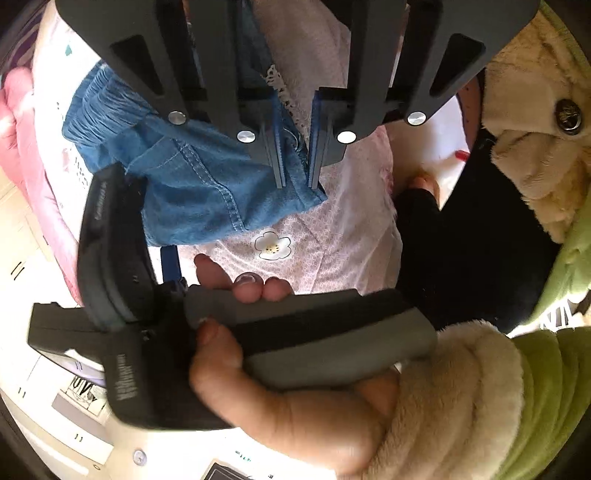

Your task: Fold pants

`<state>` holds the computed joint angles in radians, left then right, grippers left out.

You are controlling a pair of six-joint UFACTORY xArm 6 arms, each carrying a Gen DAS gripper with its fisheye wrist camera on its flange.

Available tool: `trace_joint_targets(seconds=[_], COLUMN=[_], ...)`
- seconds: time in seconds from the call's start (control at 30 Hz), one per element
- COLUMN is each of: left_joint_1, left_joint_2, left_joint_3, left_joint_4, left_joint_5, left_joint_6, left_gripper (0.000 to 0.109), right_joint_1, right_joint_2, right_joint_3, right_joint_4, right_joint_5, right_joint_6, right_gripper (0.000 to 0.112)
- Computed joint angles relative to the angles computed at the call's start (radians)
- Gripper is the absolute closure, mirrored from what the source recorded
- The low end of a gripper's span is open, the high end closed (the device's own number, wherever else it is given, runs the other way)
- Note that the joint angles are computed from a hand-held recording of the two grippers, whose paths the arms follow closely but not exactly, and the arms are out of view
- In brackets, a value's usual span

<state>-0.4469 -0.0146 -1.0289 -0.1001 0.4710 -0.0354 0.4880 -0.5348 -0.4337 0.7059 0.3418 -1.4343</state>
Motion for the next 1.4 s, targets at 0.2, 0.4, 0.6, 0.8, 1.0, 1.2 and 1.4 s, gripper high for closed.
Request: trace_joint_targets(seconds=[0.2,0.4,0.6,0.8,1.0,1.2,1.4], left_joint_1=[0.004,0.009,0.014,0.018,0.031,0.030,0.030], left_joint_2=[0.017,0.024,0.017,-0.012,-0.048,-0.021,0.036], left_joint_3=[-0.009,-0.013,-0.005,0.018,0.045,0.038,0.006], left_joint_4=[-0.033,-0.061,-0.105,-0.117,-0.118,-0.080,-0.107], left_joint_5=[-0.008,-0.008,-0.007,-0.008,0.001,-0.006,-0.030], left_joint_6=[0.005,0.014,0.049,0.056,0.070,0.040,0.045], left_gripper=[0.044,0.044,0.043,0.043,0.043,0.040,0.031], right_joint_1=[-0.031,0.011,-0.024,-0.073,-0.009,-0.050,-0.100], right_joint_2=[-0.017,0.034,-0.140,-0.175,-0.119,-0.120,-0.113], right_joint_3=[0.018,0.047,0.072,0.066,0.090,0.110,0.092], right_joint_4=[0.033,-0.009,0.260,0.214,0.059,-0.113,-0.017], right_joint_5=[0.073,0.025,0.128,0.038,-0.132,-0.027,0.052], right_joint_6=[-0.009,0.075,-0.083,-0.057,-0.003,0.101,0.118], right_gripper=[0.105,0.112,0.096,0.082,0.080,0.107,0.107])
